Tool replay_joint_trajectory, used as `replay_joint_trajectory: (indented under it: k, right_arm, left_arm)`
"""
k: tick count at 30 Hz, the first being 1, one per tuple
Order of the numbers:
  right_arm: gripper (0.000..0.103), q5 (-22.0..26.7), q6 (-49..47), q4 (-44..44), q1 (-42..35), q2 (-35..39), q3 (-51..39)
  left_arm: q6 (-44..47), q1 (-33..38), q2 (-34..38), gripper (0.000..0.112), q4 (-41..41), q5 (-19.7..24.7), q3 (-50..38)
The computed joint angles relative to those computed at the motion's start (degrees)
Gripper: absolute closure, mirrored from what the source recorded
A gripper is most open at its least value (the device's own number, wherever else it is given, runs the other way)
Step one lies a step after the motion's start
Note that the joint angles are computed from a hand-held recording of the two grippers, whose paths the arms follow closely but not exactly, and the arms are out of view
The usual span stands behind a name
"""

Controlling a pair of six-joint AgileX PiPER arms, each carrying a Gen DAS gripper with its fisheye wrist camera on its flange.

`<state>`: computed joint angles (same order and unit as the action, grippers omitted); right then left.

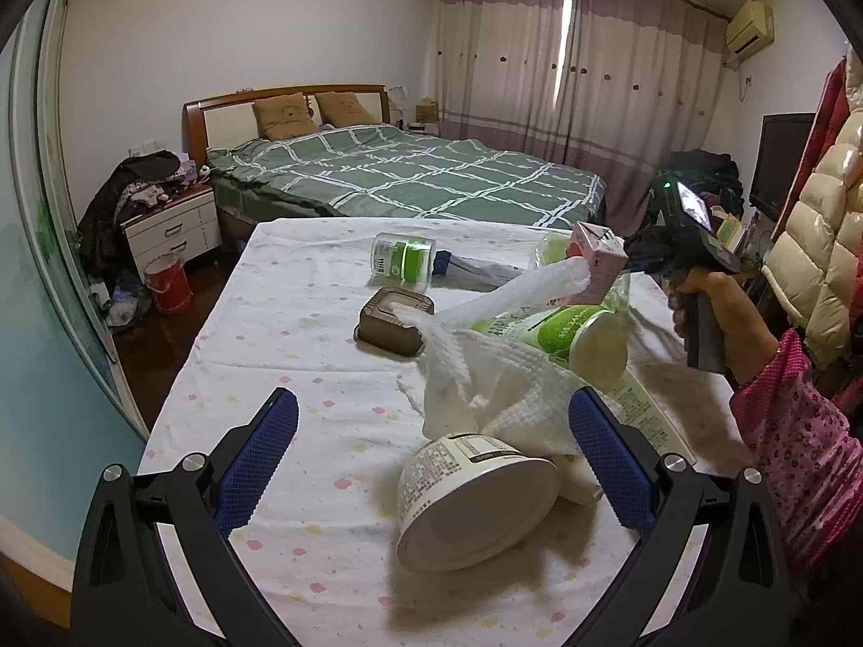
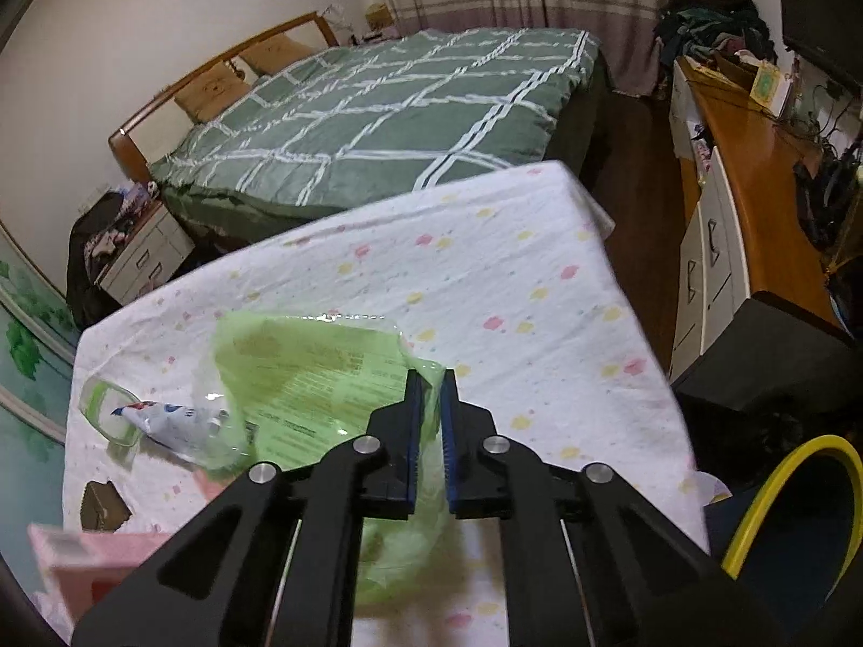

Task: Collect trash
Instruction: 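Grasp the green plastic bag on the table with the right gripper, then carry the green bag over the yellow-rimmed bin and open the right gripper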

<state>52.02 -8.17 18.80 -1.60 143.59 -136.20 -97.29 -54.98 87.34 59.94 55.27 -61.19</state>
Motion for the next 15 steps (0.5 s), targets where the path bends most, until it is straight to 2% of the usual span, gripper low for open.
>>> replay_joint_trajectory:
  k: [8, 11, 15]
  right_arm:
    - [0.096, -11.1, -10.6, 9.9, -6.5, -14.6, 22.3]
    - [0.096, -16.4, -18.8, 16.1, -11.0, -22.1, 33.9]
    - [0.096, -19.5, -31.0, 24.8, -17.6, -29.7, 45.9]
  left_arm:
    - [-0.9, -2.4, -0.7, 0.013, 0.8, 1.5, 0.4]
    - [-1.1, -3.3, -0.4, 0.013, 0.7, 1.7, 0.2]
    - [-1.1, -3.6, 0.5, 0.013, 0.2, 0.5, -0.1]
